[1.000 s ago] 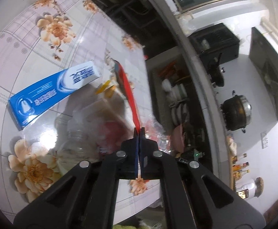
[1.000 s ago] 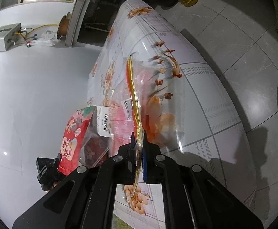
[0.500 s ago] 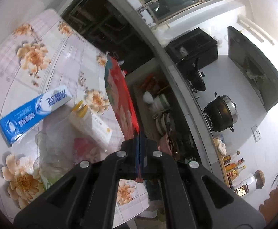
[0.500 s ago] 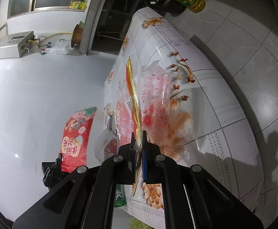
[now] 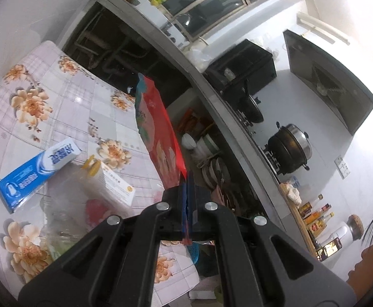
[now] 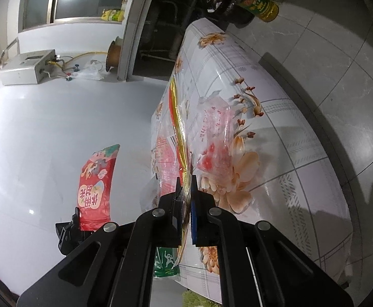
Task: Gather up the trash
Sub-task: 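Carry the red snack bag and clear wrapper over the blue wastebasket with both grippers, then open both grippers to drop the bag and wrapper into the wastebasket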
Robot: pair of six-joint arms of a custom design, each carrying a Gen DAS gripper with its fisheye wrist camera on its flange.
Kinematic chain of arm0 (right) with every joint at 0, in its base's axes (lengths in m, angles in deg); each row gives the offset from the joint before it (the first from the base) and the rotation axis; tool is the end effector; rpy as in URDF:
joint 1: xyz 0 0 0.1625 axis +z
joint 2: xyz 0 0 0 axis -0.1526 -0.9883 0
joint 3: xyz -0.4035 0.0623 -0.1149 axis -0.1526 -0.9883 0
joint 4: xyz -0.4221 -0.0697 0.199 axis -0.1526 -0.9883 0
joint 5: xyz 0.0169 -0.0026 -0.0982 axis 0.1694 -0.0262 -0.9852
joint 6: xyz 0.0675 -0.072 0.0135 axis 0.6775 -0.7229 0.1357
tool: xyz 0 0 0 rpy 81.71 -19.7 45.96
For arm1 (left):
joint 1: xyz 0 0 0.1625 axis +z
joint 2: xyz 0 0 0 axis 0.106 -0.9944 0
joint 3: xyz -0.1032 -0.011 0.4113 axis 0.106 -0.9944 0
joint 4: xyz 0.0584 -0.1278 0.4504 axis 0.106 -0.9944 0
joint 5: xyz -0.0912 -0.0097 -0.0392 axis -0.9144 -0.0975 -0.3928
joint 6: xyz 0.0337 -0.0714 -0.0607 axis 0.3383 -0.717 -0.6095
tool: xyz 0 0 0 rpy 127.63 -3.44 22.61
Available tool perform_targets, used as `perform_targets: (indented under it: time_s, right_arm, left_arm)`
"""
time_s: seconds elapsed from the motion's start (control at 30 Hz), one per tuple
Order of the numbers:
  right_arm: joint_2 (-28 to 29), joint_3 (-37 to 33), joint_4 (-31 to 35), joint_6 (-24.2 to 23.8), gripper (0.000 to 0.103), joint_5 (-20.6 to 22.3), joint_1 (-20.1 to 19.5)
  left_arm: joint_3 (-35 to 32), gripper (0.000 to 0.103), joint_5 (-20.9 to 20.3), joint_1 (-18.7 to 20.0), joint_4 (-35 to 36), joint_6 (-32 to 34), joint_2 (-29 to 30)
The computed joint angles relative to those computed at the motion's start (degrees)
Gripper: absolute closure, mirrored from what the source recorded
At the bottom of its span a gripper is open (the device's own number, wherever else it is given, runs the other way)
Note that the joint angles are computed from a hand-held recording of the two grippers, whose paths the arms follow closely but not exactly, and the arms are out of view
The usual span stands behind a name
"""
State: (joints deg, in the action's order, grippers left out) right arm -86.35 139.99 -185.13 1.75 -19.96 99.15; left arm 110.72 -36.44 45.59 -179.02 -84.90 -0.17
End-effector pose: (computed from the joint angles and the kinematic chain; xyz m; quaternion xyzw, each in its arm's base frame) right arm 0.1680 -0.6755 0.3247 0.0842 0.9479 -0.2461 0.1839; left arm -0.3004 -0.6284 0.4602 -0.1041 -0.9126 0.3816 0.1031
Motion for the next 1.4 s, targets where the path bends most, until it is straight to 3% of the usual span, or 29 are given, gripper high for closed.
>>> perform_targets:
  time_s: [0.3, 0.67, 0.8, 1.0, 1.27, 1.4]
  right_arm:
    - [-3.7, 4.0, -4.0, 1.7, 0.098, 1.4, -2.0]
    - [-13.7, 13.9, -12.1, 6.9, 0.098, 4.6, -10.3]
    - [-18.7, 18.2, -15.3, 9.1, 0.098, 0.6, -13.7]
    - [-25.1, 23.7, -18.0, 12.9, 0.098, -12.7, -18.3]
    - [-23.3, 26.0, -21.5, 17.0, 0.098, -14.2, -25.3]
    - [-18.9, 23.9, -24.1, 16.9, 0.097, -17.0, -25.6]
  left_arm:
    - [-4.7, 0.103, -3.3, -1.1, 5.1, 1.8, 6.2]
    - [-17.0, 0.103, -7.5, -3.2, 14.2, 4.9, 21.0]
    - [-22.7, 0.103, -7.9, -4.3, 19.0, 5.9, 27.8]
    - [-33.5, 0.103, -6.4, -6.3, 29.0, 9.1, 40.5]
    - [-49.3, 0.103, -3.9, -7.2, 42.1, 10.7, 57.7]
    - [-59.4, 0.103, -1.8, -7.5, 47.0, 12.2, 65.7]
